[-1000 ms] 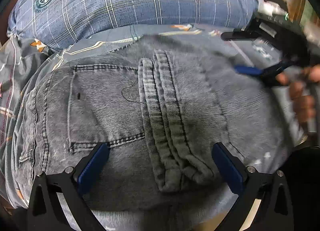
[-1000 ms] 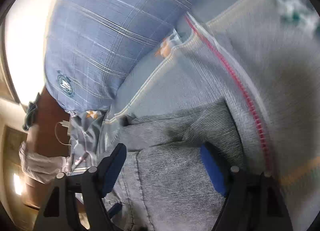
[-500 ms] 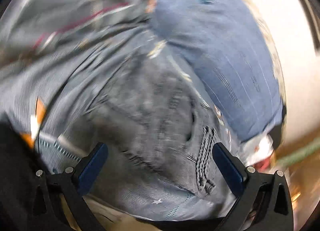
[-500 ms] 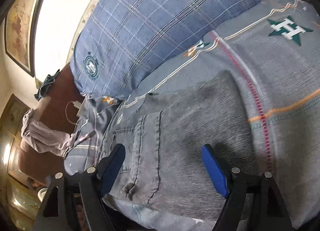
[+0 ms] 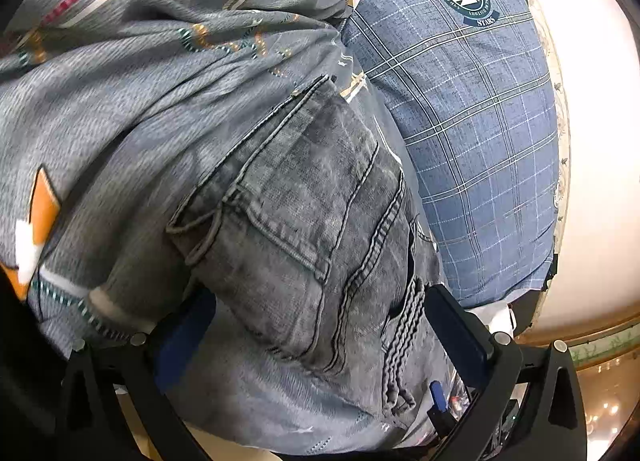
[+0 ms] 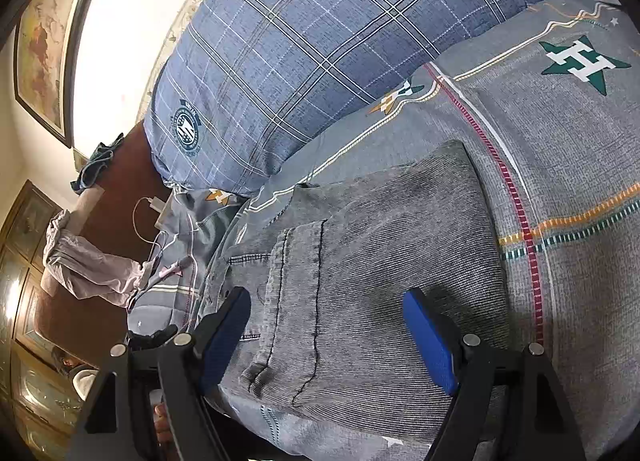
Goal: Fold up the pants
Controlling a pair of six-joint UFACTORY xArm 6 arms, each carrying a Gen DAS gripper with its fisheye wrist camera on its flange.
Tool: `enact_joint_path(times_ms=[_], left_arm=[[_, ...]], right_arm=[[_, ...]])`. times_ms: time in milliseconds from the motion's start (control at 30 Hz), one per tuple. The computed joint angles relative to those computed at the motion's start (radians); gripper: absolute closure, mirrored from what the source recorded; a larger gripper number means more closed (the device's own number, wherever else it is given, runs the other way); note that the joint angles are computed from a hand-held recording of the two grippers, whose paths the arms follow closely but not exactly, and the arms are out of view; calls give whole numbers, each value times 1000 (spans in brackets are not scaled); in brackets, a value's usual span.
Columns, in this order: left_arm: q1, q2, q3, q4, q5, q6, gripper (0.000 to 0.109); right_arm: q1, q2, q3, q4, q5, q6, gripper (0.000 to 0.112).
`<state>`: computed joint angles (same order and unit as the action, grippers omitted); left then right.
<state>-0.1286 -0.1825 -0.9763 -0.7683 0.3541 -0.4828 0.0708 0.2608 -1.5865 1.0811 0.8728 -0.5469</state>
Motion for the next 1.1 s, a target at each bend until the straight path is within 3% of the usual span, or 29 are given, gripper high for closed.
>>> enact_joint_path(times_ms=[167, 200, 233, 267, 300, 367, 433, 500, 633, 733, 933, 1000, 1100], left_arm=[[4, 35, -19, 52, -31, -35, 8], [7, 43, -25, 48, -26, -22, 21], [15, 45, -32, 86, 1, -38, 44], [23, 45, -38, 131, 29, -61, 53], [33, 48, -47, 150, 55, -67, 72], [40, 41, -40, 119, 58, -41, 82], [41, 36, -47, 170, 59, -60, 95], [34, 30, -63, 273, 57, -111, 96], [14, 35, -111, 503, 69, -218, 97], [7, 30, -126, 590, 83, -248, 97], [11, 19, -110, 600, 88, -257, 97], [15, 10, -98, 589, 75, -242, 97], [8, 18, -103, 621, 68, -264, 97]], right_arm=[[2, 8, -10, -9, 9, -2, 31], [4, 11, -14, -17, 15, 2, 31], [4, 15, -17, -23, 23, 3, 31], [6, 19, -23, -38, 25, 12, 31], [7, 23, -27, -44, 30, 15, 31], [9, 26, -30, -55, 33, 19, 31], [12, 22, -28, -65, 32, 20, 31], [19, 8, -25, -69, 38, 19, 31], [25, 27, -91, 157, 269, -54, 30], [83, 123, -220, 212, 349, 24, 30], [186, 535, -747, -95, 454, 519, 32], [187, 559, -826, -138, 495, 572, 32], [202, 544, -841, -223, 473, 594, 32]])
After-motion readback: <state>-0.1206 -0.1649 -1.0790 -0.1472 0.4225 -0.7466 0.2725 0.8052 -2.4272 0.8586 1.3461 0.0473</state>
